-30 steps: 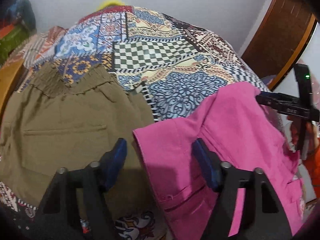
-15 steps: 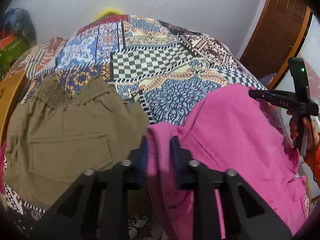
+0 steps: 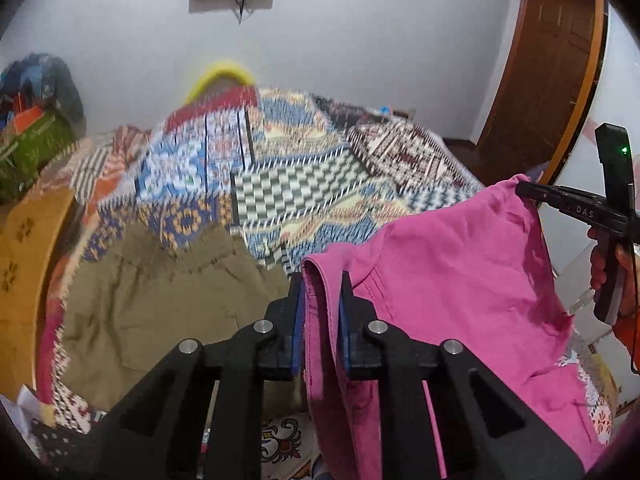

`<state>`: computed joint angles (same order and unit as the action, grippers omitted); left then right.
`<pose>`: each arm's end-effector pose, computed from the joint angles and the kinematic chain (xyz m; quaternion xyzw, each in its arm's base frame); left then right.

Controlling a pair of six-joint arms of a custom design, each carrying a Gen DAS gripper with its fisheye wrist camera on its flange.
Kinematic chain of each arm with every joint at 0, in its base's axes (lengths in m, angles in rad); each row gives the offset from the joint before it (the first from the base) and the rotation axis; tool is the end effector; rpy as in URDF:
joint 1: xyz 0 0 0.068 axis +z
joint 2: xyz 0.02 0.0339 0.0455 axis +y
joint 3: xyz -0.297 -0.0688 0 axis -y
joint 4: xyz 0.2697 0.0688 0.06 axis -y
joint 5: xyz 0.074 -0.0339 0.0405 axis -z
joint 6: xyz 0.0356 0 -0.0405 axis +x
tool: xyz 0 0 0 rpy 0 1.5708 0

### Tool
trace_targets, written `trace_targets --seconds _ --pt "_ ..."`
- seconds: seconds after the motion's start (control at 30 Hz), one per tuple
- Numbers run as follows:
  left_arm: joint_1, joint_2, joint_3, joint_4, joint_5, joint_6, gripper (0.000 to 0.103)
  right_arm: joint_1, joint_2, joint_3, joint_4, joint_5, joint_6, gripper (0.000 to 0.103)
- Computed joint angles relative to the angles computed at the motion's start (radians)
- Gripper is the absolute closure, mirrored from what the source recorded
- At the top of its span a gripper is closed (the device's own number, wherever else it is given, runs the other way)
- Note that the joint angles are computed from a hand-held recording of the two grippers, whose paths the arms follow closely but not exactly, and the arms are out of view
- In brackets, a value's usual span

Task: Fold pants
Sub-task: 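Close the right gripper on the waistband while the left gripper closes on the pants' edge, then lift the pants with both grippers and fold them over onto themselves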

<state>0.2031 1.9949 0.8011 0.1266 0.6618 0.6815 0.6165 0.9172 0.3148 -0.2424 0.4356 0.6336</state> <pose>0.3438 0.0485 0.0661 0.2956 0.8707 -0.1835 0.3476 0.1443 0.0838 0.1664 0.0845 0.9121 0.0391 0.3993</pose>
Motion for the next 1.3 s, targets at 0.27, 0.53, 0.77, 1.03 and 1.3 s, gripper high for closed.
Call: trace_targets --seconds 0.27,0.53,0.77,1.03,1.3 --pt "0.069 -0.189 -0.048 -0.139 0.085 0.052 0.09 0.274 -0.159 0.122 -0.316 0.218 0.192 0.098" --pt "0.194 -0.331 -0.103 -0.361 0.167 0.278 0.091 0.728 -0.099 0.226 -0.682 0.448 0.705 0.098" --pt "0.334 -0.391 -0.142 -0.564 0.209 0.536 0.091 1.087 0.093 0.314 -0.974 0.511 1.26 0.098" --pt "0.499 -0.386 -0.151 -0.78 0.207 0.821 0.091 1.357 0.314 0.409 -1.144 0.472 1.668 0.098" --pt "0.658 -0.327 -0.175 -0.895 0.137 1.093 0.091 1.511 0.513 0.468 -1.109 0.376 1.845 0.099"
